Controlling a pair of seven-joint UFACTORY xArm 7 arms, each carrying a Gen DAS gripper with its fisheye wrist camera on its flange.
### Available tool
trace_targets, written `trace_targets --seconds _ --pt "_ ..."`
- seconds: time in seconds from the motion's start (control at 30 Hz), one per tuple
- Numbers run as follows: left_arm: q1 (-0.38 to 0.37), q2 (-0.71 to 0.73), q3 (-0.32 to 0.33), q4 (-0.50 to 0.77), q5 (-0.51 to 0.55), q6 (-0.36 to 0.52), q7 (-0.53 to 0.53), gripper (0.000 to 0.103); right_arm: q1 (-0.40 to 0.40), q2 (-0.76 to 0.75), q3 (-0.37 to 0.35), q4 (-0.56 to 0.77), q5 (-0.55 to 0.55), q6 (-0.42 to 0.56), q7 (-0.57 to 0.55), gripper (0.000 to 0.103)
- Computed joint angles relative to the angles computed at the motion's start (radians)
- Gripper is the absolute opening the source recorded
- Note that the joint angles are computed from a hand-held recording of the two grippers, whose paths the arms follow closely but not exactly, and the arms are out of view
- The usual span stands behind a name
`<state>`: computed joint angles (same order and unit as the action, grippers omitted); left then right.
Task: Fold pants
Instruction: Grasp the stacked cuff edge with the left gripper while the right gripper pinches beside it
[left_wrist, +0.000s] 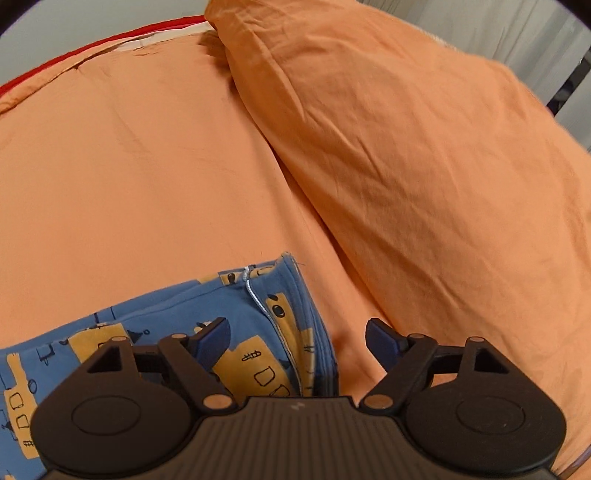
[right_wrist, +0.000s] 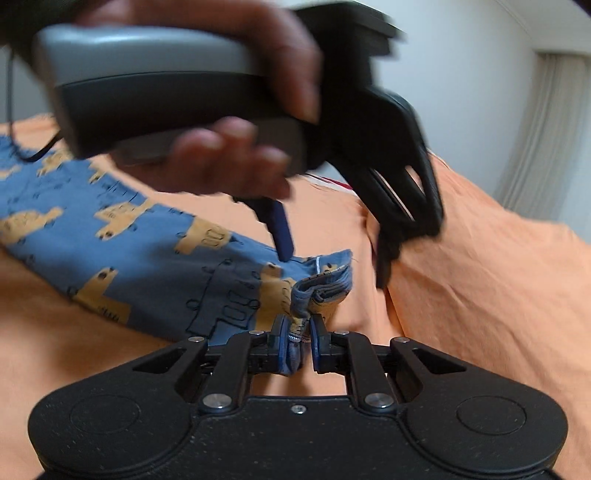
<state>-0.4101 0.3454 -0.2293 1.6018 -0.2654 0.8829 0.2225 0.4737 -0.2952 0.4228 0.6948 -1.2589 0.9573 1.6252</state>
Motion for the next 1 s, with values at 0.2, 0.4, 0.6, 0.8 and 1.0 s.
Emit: trace_targets --seconds 0.2,0.4,0.6,0.8,1.0 --pt "-0.018 0.003 0.025 0.005 0.077 0.021 -0.1 0.021 0.014 0.024 0.0 0.012 -0.032 0.012 -0.039 0.011" --pt "0.053 -0.022 0.013 -0.024 -0.055 0.056 -0.085 0.014 0.025 0.016 0.002 0.001 -0.034 0.027 -0.02 0.036" --pt "0.116 -0.064 0.012 -0.06 -0.187 0.1 -0.041 0.014 0.026 0.017 0.01 0.001 -0.085 0.04 -0.014 0.027" --pt "0.172 -0.109 0.041 -0.079 -0.279 0.134 0.038 0.012 0.037 0.028 -0.003 0.024 -0.164 -0.016 -0.02 0.012" --pt "0.242 -0.204 0.084 -0.173 -0.35 0.165 0.154 0.011 0.056 0.046 -0.003 0.081 -0.162 -0.077 -0.053 0.011"
